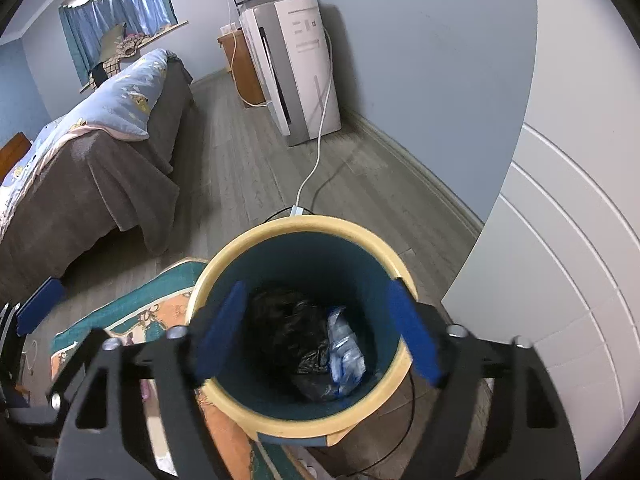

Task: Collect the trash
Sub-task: 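Move both grippers back over the cushion toward the remaining trash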

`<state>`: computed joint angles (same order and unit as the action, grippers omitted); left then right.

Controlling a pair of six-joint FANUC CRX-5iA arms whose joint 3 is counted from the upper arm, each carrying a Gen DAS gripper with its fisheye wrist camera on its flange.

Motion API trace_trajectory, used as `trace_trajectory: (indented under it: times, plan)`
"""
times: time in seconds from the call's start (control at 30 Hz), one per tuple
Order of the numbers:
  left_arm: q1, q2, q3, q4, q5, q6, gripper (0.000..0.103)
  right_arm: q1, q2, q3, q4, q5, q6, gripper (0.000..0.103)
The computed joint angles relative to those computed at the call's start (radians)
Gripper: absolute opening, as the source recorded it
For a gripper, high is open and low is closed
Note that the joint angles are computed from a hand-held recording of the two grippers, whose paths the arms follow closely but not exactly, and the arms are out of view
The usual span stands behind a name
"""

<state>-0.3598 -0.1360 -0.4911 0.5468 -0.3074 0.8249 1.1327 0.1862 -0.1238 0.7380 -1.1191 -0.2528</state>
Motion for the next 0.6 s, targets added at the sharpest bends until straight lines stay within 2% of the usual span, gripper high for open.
trace_trajectory:
  times: [0.03, 0.2, 0.6]
  plan:
    - [0.007, -0.01, -0.005, -0.008, 0.001, 0.009, 0.092, 0.0, -0.002, 0.003, -0.009, 0.01, -0.001, 0.088]
    - [0.06, -0.06, -0.018, -0.065, -0.047, 0.072, 0.095, 0.003, 0.003, 0.028, -0.038, 0.041, -0.01, 0.097]
    - [0.251, -0.197, -0.087, -0.066, -0.179, 0.107, 0.097, 0.026, 0.1, 0.196, -0.093, 0.02, 0.067, 0.097]
